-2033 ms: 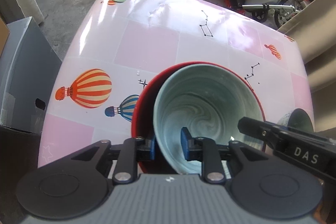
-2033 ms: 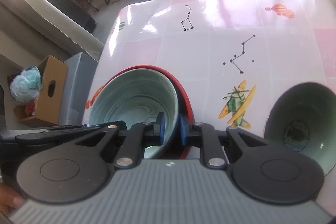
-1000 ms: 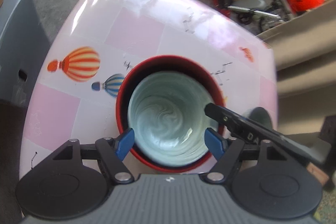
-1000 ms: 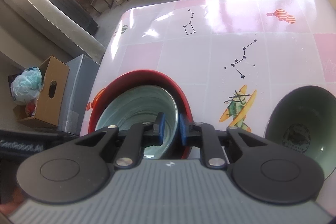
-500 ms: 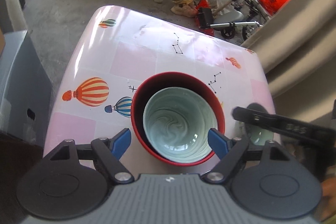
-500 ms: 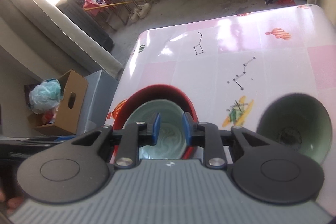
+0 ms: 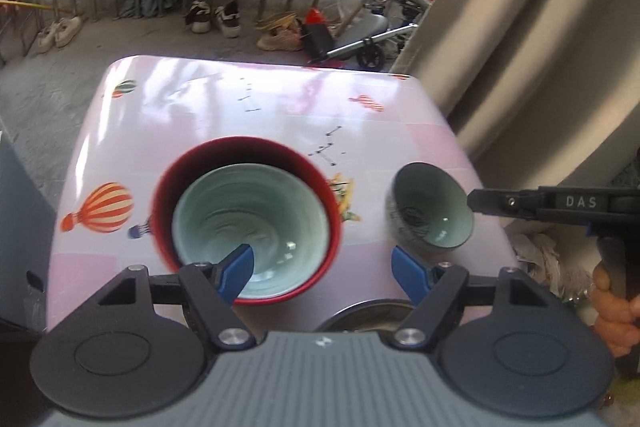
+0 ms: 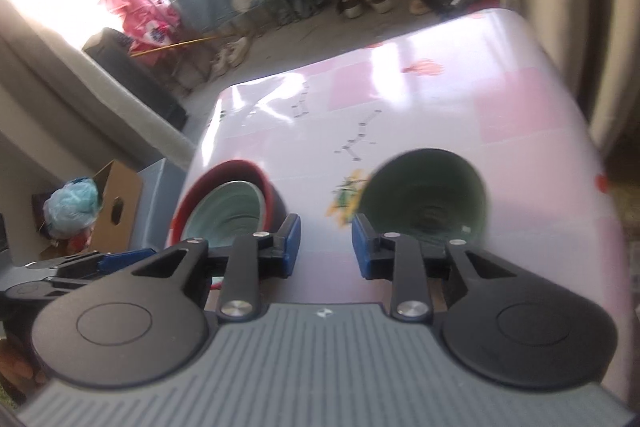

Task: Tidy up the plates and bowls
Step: 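Move the left gripper to the small dark green bowl and grasp its rim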

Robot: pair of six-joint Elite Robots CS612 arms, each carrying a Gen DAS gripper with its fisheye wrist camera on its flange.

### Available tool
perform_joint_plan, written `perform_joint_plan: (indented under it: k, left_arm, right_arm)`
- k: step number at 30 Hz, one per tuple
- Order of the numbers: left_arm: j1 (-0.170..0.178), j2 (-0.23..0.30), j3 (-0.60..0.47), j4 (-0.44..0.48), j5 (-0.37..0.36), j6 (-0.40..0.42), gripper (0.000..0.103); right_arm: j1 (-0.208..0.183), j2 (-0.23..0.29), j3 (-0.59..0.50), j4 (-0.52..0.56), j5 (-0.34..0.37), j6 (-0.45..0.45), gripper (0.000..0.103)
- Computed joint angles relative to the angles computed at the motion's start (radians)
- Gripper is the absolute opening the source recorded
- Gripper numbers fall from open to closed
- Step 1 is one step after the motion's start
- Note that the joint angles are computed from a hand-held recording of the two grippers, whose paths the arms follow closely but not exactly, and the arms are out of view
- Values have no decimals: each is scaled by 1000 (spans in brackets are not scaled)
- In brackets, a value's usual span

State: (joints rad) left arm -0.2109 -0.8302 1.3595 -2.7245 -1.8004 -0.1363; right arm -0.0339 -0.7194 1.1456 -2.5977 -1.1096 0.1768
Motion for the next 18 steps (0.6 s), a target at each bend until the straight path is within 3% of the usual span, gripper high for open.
perform_joint_plan:
  k: [6,12,18]
  left_arm:
    - [-30,29,-36,28,3,-16,75]
    - [-76,76,-120,112,26,12,71]
    - [-101,132,-216,234,68,-46,53]
  right_arm:
    - [-15,-10,48,-54,-30,34,27]
    - [-44,13,58,-91,-43,128,28]
    - [-59,47,33,-71,-40,157,28]
